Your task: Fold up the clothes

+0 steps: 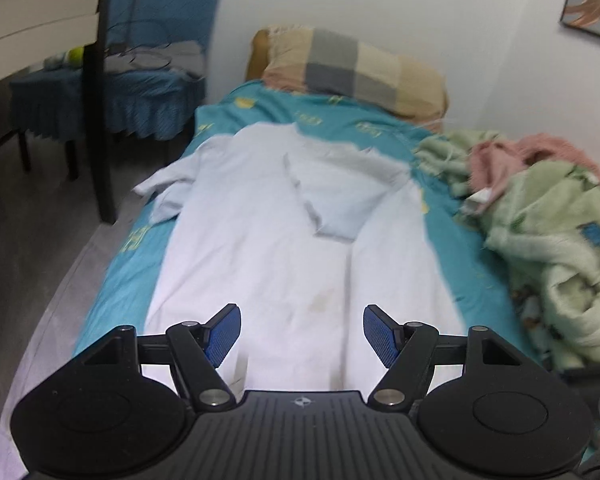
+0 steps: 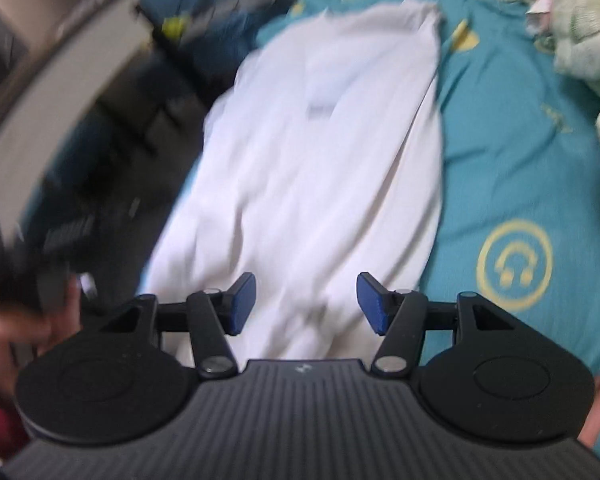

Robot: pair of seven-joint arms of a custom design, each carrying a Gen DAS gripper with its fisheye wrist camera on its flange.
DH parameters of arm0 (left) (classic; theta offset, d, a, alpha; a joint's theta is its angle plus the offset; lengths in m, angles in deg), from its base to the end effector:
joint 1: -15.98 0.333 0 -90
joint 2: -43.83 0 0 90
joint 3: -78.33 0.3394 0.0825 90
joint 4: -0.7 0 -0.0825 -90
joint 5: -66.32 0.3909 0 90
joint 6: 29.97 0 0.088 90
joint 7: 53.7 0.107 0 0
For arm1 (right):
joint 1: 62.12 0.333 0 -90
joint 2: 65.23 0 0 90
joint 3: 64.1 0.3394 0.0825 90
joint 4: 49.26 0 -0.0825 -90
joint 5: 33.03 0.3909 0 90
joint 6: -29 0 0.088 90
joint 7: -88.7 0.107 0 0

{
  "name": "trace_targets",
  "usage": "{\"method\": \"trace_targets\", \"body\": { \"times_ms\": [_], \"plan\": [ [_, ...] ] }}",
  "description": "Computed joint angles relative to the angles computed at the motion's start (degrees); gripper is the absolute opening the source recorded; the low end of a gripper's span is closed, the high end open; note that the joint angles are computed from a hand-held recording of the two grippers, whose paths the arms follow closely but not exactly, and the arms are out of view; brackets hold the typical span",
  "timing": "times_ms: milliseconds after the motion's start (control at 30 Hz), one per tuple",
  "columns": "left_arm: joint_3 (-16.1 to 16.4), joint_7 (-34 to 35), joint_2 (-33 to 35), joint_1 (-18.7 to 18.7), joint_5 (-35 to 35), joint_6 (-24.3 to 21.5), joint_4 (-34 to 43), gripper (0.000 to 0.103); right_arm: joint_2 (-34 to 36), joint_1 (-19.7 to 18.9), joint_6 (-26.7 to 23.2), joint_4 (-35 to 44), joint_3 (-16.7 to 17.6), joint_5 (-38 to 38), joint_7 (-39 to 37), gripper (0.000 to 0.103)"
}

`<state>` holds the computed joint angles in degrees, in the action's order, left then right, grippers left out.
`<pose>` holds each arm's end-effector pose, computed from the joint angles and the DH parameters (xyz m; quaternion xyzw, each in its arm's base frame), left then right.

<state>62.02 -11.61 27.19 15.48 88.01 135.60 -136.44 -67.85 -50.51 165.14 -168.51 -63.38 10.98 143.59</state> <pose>0.4684 -0.1749 0.5298 -0.7090 0.5848 -0.3223 0.2269 0.5585 0.1298 0.5056 -0.7709 0.5387 0.0359 0.3380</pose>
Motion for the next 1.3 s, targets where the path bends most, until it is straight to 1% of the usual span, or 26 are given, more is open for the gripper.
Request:
{"method": "trace_targets", "body": {
  "times_ms": [33,100,200,267,333,400,433,467,667,800,867,933,1033,1100,1167,1233,1300],
  "plan": [
    [-0.2,-0.1,-0.2,0.2,0.5,-0.1,-0.3,0.070,-0.9,0.3,-0.1,-1.3,0.4,-1.4,0.7,0.059],
    [-0.2,-0.7,-1.1,0.6,0.9,0.9,-1.4,0.070,-2.3,1.1,2.0,-3.8,1.1,-2.6,3.0,0.059],
    [-0.4,-1.3,-2.3,1.3,0.6,2.2,-2.7,0.072,-2.2,2.5,5.2,-5.3,1.9,-4.4,6.9,0.059],
    [-0.3,-1.4,-2.7,1.4,-0.2,2.5,-3.2,0.072,-1.2,3.4,5.8,-5.1,2.4,-6.7,8.1,0.057],
    [0.0,-1.2,-3.2,1.1,-1.4,2.2,-3.7,0.072,-0.1,4.0,7.7,-5.1,3.2,-13.5,11.8,0.056],
    [0.1,-1.2,-3.6,1.0,-2.4,2.0,-4.0,0.072,0.9,4.4,8.6,-4.7,3.5,-18.7,14.5,0.037],
    [0.0,-1.1,-3.8,1.1,-2.6,2.0,-4.1,0.072,1.3,4.4,7.9,-4.1,3.4,-20.4,15.8,0.012],
    [-0.1,-1.0,-4.0,1.2,-2.7,2.0,-4.1,0.072,1.5,4.3,7.5,-3.9,3.2,-21.7,16.9,0.009],
    [-0.8,-0.2,-4.2,1.3,-2.9,2.1,-4.0,0.073,-1.8,3.2,7.6,-4.1,2.0,-25.6,18.1,0.007],
    [-0.6,0.7,-3.9,0.9,-3.4,1.7,-3.7,0.073,-2.5,2.1,5.3,-3.4,1.1,-28.5,18.8,0.007],
    [-0.7,0.7,-3.9,1.0,-3.4,1.5,-3.7,0.073,-2.2,1.5,4.4,-3.4,0.8,-29.4,19.6,0.008],
    [-0.8,0.5,-4.1,1.1,-3.5,1.3,-3.8,0.073,-2.1,1.3,4.2,-3.5,0.5,-27.5,20.3,0.010],
    [-0.8,0.4,-4.2,1.1,-3.4,0.7,-3.7,0.073,-3.4,1.3,6.1,-4.6,0.2,-24.2,18.8,0.012],
    [-0.9,0.4,-4.2,1.1,-3.2,0.3,-3.6,0.073,-4.4,1.4,7.4,-5.3,0.2,-23.3,18.6,0.021],
    [-1.2,0.0,-4.1,1.4,-2.7,0.1,-3.4,0.074,-5.3,1.7,9.4,-6.0,0.0,-21.5,17.9,0.047],
    [-1.5,-0.5,-3.9,1.7,-2.0,-0.2,-3.2,0.074,-5.6,2.2,11.0,-5.8,-0.6,-18.0,16.3,0.060],
    [-1.5,-1.0,-3.6,1.7,-1.8,-0.2,-3.0,0.075,-5.0,2.6,12.3,-4.5,-1.0,-14.9,14.8,0.061]
  ]
}}
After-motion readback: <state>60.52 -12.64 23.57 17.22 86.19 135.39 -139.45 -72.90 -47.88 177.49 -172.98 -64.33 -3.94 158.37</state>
